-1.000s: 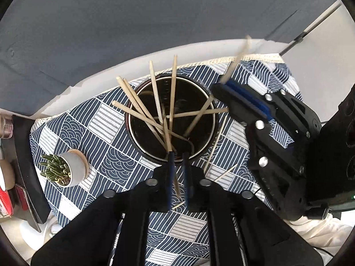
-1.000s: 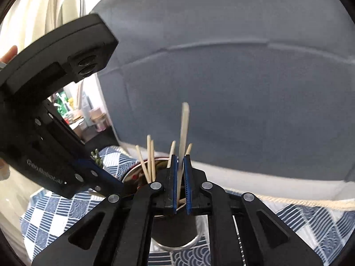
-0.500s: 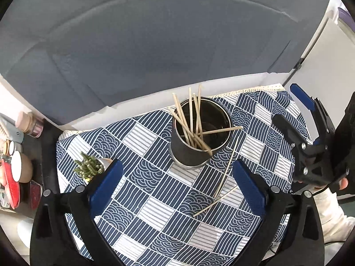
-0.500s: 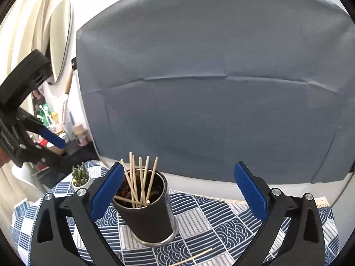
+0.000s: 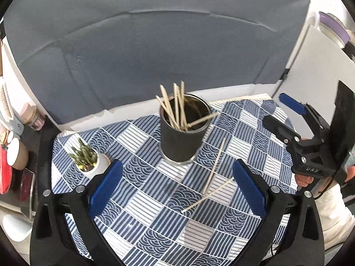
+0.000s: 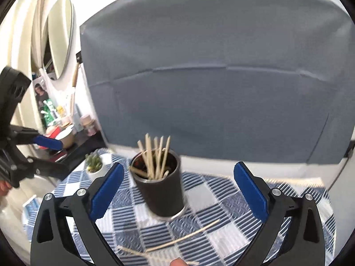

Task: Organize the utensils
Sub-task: 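Move both open tools back toward the last sticks on the cloth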

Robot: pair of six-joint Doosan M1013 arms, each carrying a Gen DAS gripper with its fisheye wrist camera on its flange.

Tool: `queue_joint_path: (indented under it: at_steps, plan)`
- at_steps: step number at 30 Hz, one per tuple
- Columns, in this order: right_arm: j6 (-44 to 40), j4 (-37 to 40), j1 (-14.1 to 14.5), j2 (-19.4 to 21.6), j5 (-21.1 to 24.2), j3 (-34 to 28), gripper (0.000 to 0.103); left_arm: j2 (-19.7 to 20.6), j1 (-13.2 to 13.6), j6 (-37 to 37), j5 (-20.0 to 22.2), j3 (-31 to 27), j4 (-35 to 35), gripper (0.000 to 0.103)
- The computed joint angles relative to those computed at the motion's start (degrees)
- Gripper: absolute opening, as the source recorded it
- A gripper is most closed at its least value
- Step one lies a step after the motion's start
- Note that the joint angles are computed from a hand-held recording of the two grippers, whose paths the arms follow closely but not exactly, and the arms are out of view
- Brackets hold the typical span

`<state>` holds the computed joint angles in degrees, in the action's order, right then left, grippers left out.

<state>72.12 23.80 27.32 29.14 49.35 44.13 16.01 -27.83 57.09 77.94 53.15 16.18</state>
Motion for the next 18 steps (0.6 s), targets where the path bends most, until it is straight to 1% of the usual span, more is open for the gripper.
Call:
queue_joint_path:
  at_steps: [3, 6, 7, 9, 11, 14, 18]
  plan:
    - [0.64, -0.72, 0.16, -1.07, 0.44, 1.86, 0.095, -1.49, -0.56, 0.99, -2.64, 3.37, -1.66, 0.097]
    - [1.57, -3.64, 0.73, -2.45, -1.55, 4.53, 0.095, -2.84, 0.46, 2.37, -6.02, 7.08, -10.03, 0.097]
    - [1.5, -3.64, 0.75, -2.6, -1.35, 4.9, 0.095, -3.21, 0.55, 2.56, -6.89, 8.09, -11.14, 0.097]
    - [2.14, -4.4, 0.78, -2.53, -0.1, 5.02, 0.095, -4.16, 0.61, 2.58, -9.53, 11.09, -13.08, 0.097]
    - [3.12, -5.54, 0.83, -2.07, 1.36, 4.68, 0.095, -4.78, 0.58, 2.26, -11.06, 13.24, -14.46, 0.097]
    - [5.27, -6.74, 0.7, -0.42, 5.8, 2.75, 0.095, -5.45, 0.35, 2.7, -13.05, 16.27, -16.03, 0.097]
    - [7.74, -8.96, 0.72, 2.01, 10.83, -0.13, 0.095, -5.35, 0.16, 3.98, -13.83, 18.32, -17.12, 0.097]
